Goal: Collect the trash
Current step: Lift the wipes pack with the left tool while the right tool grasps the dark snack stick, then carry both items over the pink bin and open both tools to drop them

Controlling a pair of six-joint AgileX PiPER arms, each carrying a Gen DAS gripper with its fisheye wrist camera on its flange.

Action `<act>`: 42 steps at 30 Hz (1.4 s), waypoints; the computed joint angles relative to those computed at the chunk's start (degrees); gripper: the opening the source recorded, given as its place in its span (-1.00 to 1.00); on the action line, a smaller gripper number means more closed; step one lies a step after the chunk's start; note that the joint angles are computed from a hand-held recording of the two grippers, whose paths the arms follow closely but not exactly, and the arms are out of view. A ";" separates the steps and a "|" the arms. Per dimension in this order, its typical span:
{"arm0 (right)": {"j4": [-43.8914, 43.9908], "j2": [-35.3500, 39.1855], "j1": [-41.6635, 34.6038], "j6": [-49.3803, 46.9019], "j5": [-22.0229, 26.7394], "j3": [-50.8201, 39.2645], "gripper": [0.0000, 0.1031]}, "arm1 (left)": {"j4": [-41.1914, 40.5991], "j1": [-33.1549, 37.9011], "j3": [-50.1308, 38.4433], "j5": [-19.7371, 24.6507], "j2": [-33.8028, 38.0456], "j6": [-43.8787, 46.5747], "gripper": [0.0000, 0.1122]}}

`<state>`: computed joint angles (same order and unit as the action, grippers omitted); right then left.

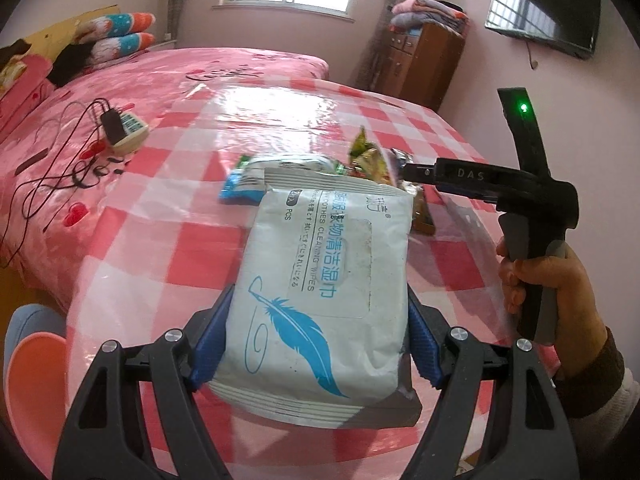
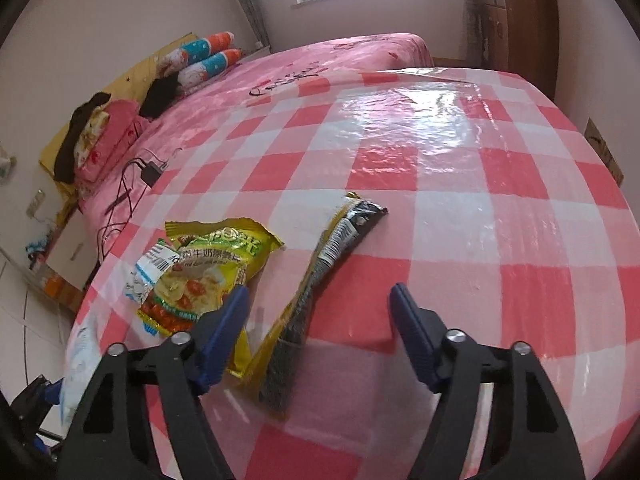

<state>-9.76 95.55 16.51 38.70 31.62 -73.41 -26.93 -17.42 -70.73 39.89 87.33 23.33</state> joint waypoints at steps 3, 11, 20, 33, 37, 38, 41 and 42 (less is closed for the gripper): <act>-2.59 3.31 1.02 0.87 3.41 -4.42 0.10 | -1.36 1.71 0.55 0.06 -0.43 1.11 0.37; -13.05 7.53 4.67 7.63 9.51 -9.83 -0.13 | -6.83 7.49 1.95 0.55 -0.45 5.78 0.37; -13.60 6.99 4.86 8.03 8.96 -8.90 -0.63 | -11.97 12.40 3.71 1.70 -0.54 10.24 0.38; -19.66 -1.73 6.57 18.30 6.24 -0.15 -0.79 | -16.65 18.03 5.39 3.13 -1.56 14.93 0.38; -21.15 -5.58 7.17 21.39 5.54 2.04 -0.80 | -16.75 19.23 5.68 2.86 -2.28 14.99 0.38; -21.51 -6.37 7.45 22.12 5.50 2.25 -0.80 | -16.74 19.60 5.76 2.81 -2.43 15.03 0.38; -21.72 -8.06 8.35 23.01 5.21 2.39 -0.80 | -16.66 20.78 6.02 2.60 -3.04 15.11 0.38; -21.75 -8.62 8.91 23.14 5.20 2.25 -0.80 | -16.59 21.24 6.12 2.59 -3.26 15.12 0.38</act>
<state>-31.52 86.92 25.42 61.84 36.82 -71.16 -43.52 3.82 -64.60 42.48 84.07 38.46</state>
